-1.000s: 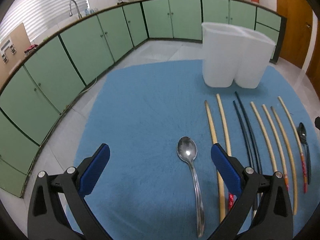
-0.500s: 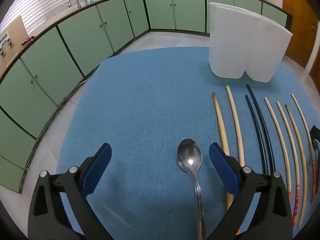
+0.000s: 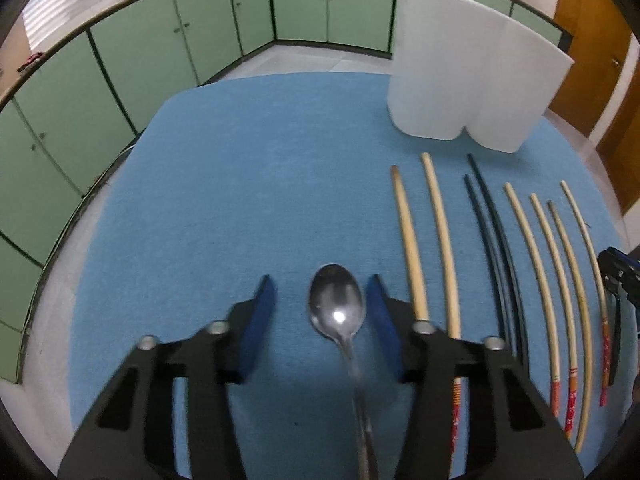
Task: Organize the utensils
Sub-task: 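Close the left tool on the silver spoon while the right tool grasps the black spoon, then carry both spoons over the white holder and open both tools to drop them in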
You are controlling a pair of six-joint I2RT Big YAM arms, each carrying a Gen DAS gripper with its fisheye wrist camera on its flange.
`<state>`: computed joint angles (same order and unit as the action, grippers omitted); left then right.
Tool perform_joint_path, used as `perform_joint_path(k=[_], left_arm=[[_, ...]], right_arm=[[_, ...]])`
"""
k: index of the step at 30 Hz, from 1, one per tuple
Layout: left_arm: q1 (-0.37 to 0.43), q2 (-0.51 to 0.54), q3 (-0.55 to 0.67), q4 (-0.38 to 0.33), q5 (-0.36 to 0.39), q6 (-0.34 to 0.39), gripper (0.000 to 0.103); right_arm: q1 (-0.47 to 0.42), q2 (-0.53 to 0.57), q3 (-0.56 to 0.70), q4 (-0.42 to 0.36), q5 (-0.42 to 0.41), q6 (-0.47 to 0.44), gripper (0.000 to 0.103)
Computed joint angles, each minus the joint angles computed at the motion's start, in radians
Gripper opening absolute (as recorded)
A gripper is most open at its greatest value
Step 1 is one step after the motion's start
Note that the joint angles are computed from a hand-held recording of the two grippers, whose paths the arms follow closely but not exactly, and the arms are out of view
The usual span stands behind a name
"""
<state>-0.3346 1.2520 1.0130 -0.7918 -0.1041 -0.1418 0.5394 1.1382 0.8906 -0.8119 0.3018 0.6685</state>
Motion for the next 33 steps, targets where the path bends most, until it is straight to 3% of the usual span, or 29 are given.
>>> perform_joint_path(k=[1,6,13,23,33], left_arm=[[0.001,-0.003,-0.001,0.001,0.013,0.001,0.029],[0.024,-0.040,-0.026,0.017,0.072,0.002,0.028],[0.052,-0.191,-0.101,0.104,0.117,-0.020,0.028],[0.060,-0.309,-0.073,0.186,0.125,-0.031,0.028],[0.012,-0.307,-0.022,0.255,0.083,-0.045,0.027]], right_arm=[[0.000,-0.003,0.001,0.001,-0.001,0.000,0.031],[0.018,-0.047,-0.012,0.007,0.010,0.015,0.031],[0.068,-0.125,-0.003,-0.001,0.093,0.023,0.031],[0.143,-0.189,0.083,0.036,0.241,-0.047,0.030],[0.122,-0.141,0.165,0.130,0.249,-0.150,0.030]])
